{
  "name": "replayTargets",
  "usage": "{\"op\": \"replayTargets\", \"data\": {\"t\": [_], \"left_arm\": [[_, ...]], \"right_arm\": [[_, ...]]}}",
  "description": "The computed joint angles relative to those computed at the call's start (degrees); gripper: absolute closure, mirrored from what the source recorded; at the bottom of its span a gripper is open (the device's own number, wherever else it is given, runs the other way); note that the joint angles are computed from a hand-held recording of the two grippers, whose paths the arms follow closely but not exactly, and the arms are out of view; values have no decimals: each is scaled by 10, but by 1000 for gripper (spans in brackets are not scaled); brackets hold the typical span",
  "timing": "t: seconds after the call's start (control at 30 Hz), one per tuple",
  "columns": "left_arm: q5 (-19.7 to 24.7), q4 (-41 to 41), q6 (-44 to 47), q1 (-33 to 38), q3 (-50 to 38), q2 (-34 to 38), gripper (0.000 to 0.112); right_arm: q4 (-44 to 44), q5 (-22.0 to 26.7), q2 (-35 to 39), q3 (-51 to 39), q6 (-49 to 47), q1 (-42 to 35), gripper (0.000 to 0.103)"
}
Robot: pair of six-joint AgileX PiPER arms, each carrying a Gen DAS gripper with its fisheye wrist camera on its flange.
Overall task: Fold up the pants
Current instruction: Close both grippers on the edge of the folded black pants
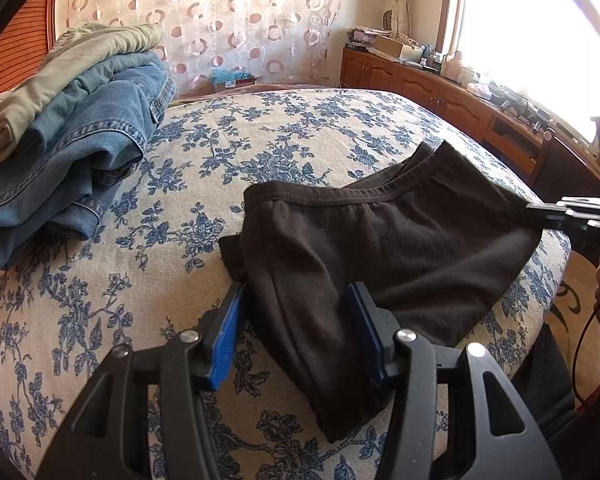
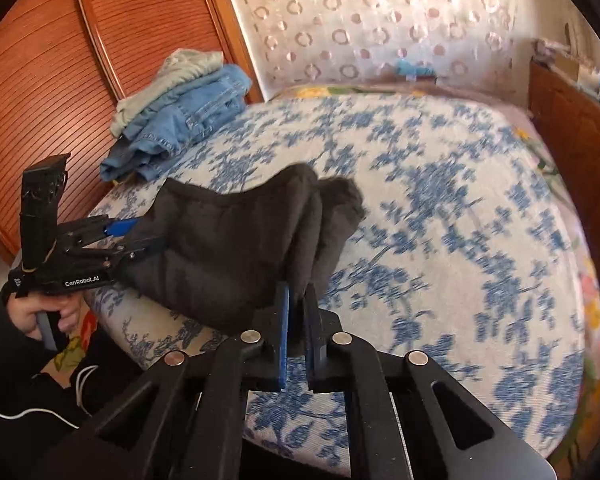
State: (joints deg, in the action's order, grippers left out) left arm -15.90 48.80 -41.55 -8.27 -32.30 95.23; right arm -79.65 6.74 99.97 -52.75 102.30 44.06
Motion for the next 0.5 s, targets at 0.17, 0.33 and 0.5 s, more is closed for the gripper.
{"op": "replayTargets", "data": {"t": [0.17, 0.33, 0.5], "left_arm": [[-3, 8, -9, 2, -4, 4, 60], [-1, 66, -68, 11, -8, -10, 60], [0, 130, -130, 24, -39, -18, 60]], "right_arm": [[58, -1, 11, -5, -55, -3, 100], [-3, 14, 3, -9, 8, -3, 85], [102, 15, 22, -54, -125, -14, 80]]}}
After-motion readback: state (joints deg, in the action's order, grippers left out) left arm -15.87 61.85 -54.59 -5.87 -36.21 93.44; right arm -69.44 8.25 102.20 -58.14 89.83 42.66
